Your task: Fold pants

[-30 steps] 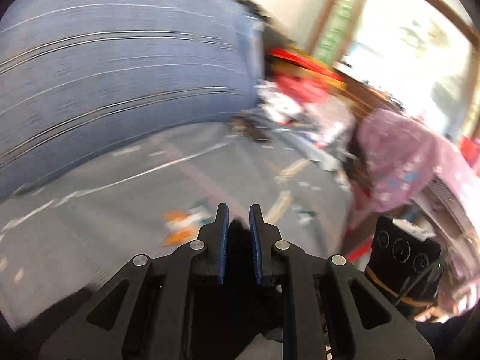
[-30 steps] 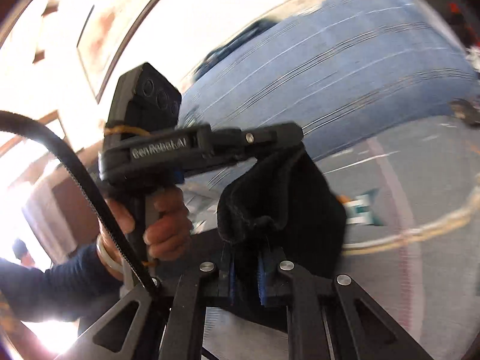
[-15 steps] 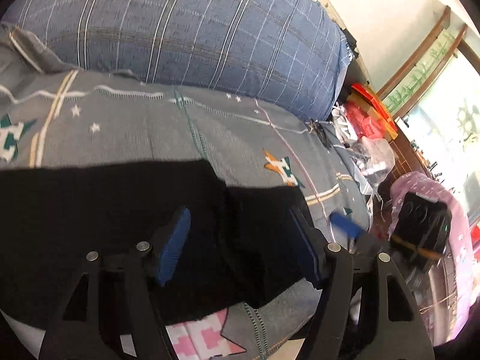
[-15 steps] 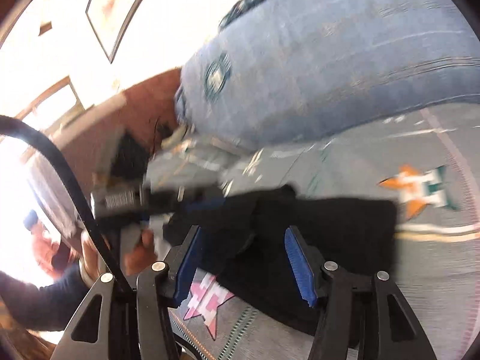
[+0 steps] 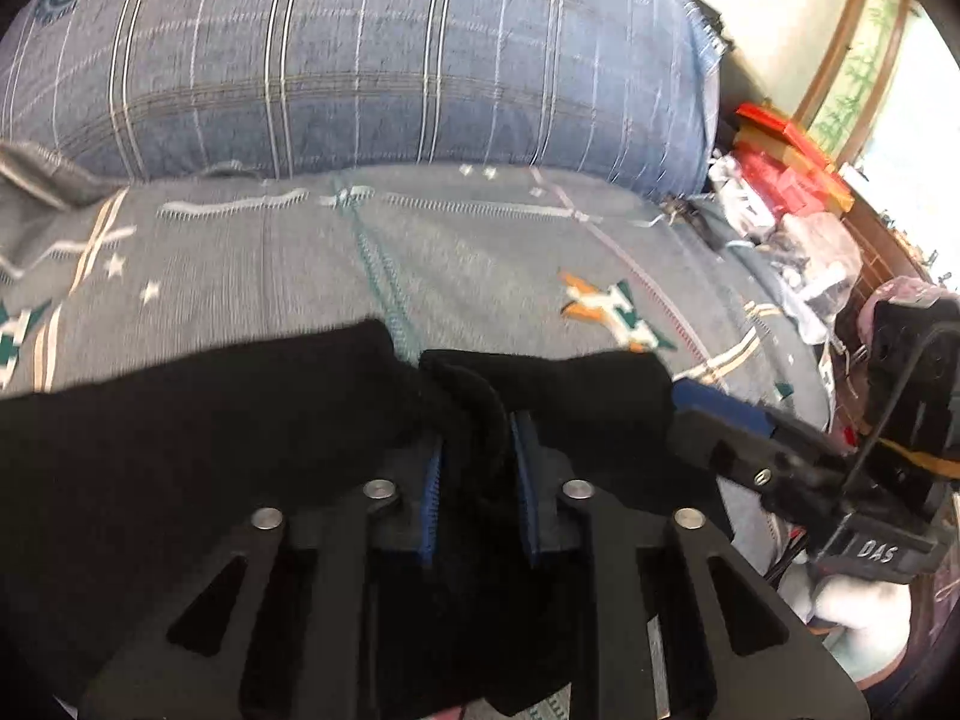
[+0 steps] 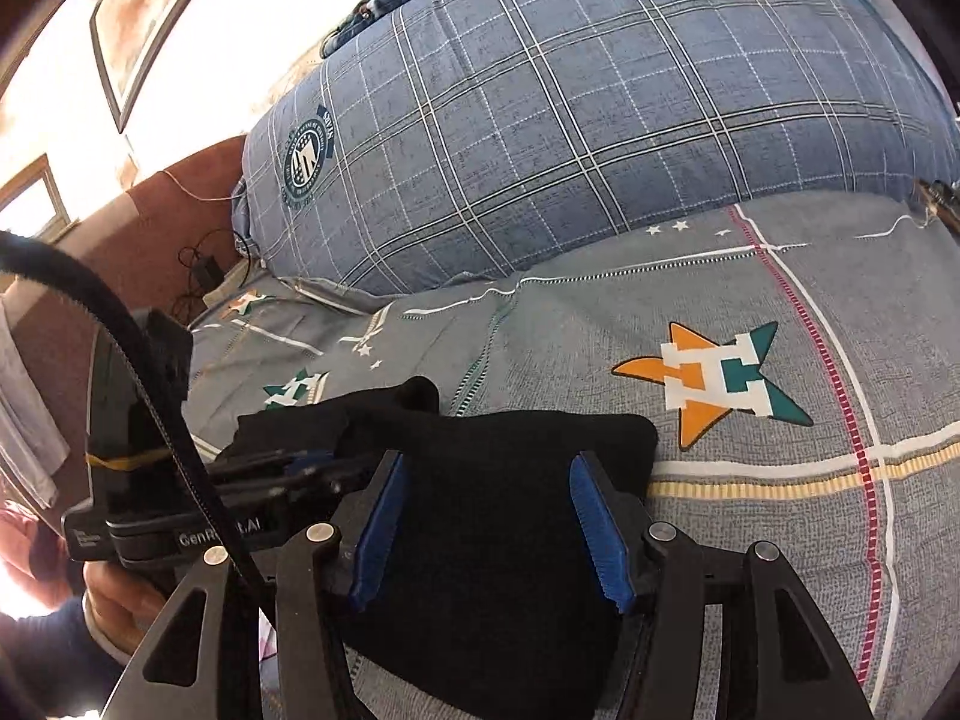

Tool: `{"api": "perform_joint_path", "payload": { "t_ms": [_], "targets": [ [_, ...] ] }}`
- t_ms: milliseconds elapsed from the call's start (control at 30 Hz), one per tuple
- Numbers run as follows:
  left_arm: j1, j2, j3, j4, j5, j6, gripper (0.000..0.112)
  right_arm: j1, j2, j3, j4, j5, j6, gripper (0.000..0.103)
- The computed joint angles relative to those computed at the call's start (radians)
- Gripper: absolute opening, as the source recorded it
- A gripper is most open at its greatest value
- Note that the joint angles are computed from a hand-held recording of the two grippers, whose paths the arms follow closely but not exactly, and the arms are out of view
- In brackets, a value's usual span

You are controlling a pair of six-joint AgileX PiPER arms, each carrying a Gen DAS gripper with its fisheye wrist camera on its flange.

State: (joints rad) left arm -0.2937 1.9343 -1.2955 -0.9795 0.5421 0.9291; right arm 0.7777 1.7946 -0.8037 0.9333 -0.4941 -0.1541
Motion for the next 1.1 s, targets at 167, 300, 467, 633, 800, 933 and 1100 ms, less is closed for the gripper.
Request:
{"api": "perform_joint_path", "payload": {
  "t_ms": [167,300,467,633,800,933,1100],
  "targets": [
    [0.000,0.024,-0.042,0.068,-0.009,-0.034,0.019,0.007,0.039,-0.002,-0.022,-0.032,0.035,0.055],
    [0.030,0.022,0.001,0.038,0.010,-0.048,0.021,0.051,0.107,-0.057,0.116,-0.072,-0.174,0.058],
    [0.016,-0.063,0.120,0.064,-0.077,-0.068,0.027,0.095,0.118,-0.139,0.391,-0.077,-0.507,0.062],
    [0.018,-0.119,0.190,0.101,-0.128,-0.087,0.027,0.115,0.160,-0.199,0.478,-0.067,-0.664,0.073],
    [0.000,-0.194,0.261,0.253,-0.230,-0.214,0.027,0.128,0.145,-0.229,0.562,-0.072,-0.760,0.075],
    [0.031,-0.235,0.298,0.241,-0.243,-0.190,0.027,0.138,0.115,-0.210,0.495,-0.061,-0.676,0.075],
    [0.097,-0.267,0.338,0.124,-0.216,-0.087,0.052,0.134,0.143,-0.262,0.479,-0.026,-0.669,0.075]
  ]
}}
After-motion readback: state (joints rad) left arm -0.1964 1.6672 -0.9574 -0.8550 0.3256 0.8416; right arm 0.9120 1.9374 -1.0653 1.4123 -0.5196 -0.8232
